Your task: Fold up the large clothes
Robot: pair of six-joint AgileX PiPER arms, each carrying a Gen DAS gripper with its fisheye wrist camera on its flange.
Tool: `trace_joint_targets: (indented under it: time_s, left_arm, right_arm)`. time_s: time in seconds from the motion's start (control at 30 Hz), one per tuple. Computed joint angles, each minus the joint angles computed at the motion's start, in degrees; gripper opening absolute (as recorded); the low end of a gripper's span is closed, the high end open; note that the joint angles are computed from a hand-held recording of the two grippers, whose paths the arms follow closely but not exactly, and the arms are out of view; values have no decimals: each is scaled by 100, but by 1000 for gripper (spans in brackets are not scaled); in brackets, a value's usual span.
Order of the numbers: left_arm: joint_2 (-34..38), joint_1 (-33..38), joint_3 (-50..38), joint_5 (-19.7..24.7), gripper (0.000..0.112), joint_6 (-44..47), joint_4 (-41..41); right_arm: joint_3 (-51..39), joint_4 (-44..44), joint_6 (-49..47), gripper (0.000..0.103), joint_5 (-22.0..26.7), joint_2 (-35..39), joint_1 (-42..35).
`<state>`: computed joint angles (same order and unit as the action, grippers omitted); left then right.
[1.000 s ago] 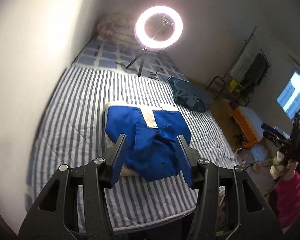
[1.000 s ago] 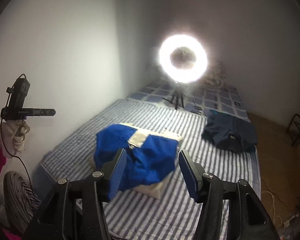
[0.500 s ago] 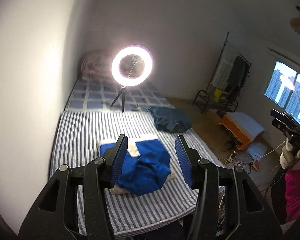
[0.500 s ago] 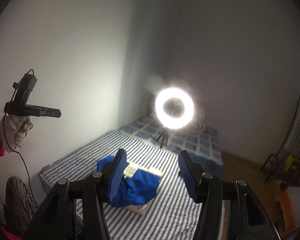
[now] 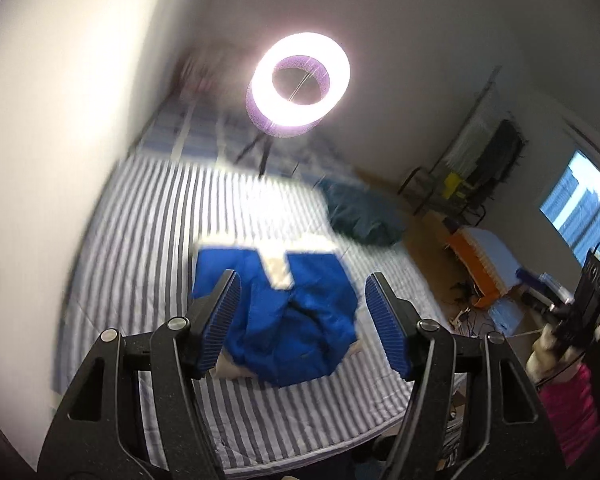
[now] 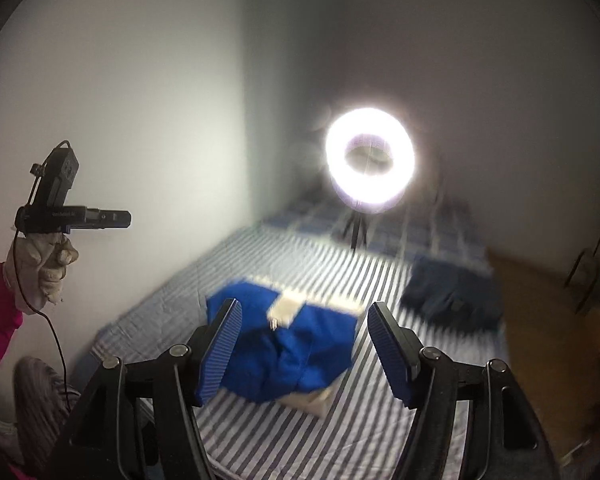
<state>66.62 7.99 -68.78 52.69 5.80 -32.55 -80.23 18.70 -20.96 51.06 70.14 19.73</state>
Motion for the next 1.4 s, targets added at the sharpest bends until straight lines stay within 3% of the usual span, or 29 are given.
trace_joint_targets:
  time_s: [0.13, 0.23, 0.33, 0.5, 0.57, 0.7, 0.73, 0.8, 0.97, 1.0, 1.1, 1.17, 1.23, 1.4]
  left_arm:
    - [982, 263, 658, -590, 67, 793, -793]
    - [1837, 397, 783, -936, 67, 1245, -1209]
    - [2532, 471, 719, -1083, 67, 1563, -1599]
    - [3438, 769, 523, -933, 67, 2163, -2309]
    - [3595, 780, 471, -923, 65, 2278, -2374]
    - [3851, 754, 365, -845, 36, 2532, -2603]
    - [3917, 715, 297, -813, 21, 2537, -2625]
    - [4005, 613, 212, -822, 6, 2583, -2575]
    - [3850, 481, 394, -923, 6, 2831, -2729]
    - [3880, 452, 380, -963, 6, 2786, -2716]
    - [4088, 473, 284, -843, 9, 2497, -2632]
    - [4024, 418, 436, -1047, 9, 2614, -2625]
    - [3945, 273, 493, -1253, 3, 2615, -2515]
    - [3552, 185, 670, -1308, 0, 2815, -2823]
  right_arm:
    - [846, 1189, -1085, 68, -553, 1013, -418]
    - [1110, 1595, -1533, 68, -1107, 1929, -531]
    - [791, 1975, -1635, 68, -1045, 3014, -780]
    - [-49, 2720, -1607, 68, -667, 4486, -1135]
    - [-283, 2951, -1630, 68, -550, 4704, -1204]
    - [-696, 3237, -1634, 58, -361, 4947, -1230]
    - [-785, 3280, -1619, 51, -237, 4943, -1228]
    - [-1009, 3447, -1719, 30, 68, 5076, -1221]
    - [-985, 4040, -2112, 25, 472, 5182, -1337]
    - [-974, 4035, -2125, 27, 479, 5212, -1346]
    - [-1015, 3784, -1828, 47, 374, 5332, -1330]
    - [-947, 3758, -1775, 46, 352, 5355, -1342]
    - [-953, 3571, -1694, 14, 301, 5357, -1296]
    - [-627, 2964, -1488, 0, -244, 4805, -1036]
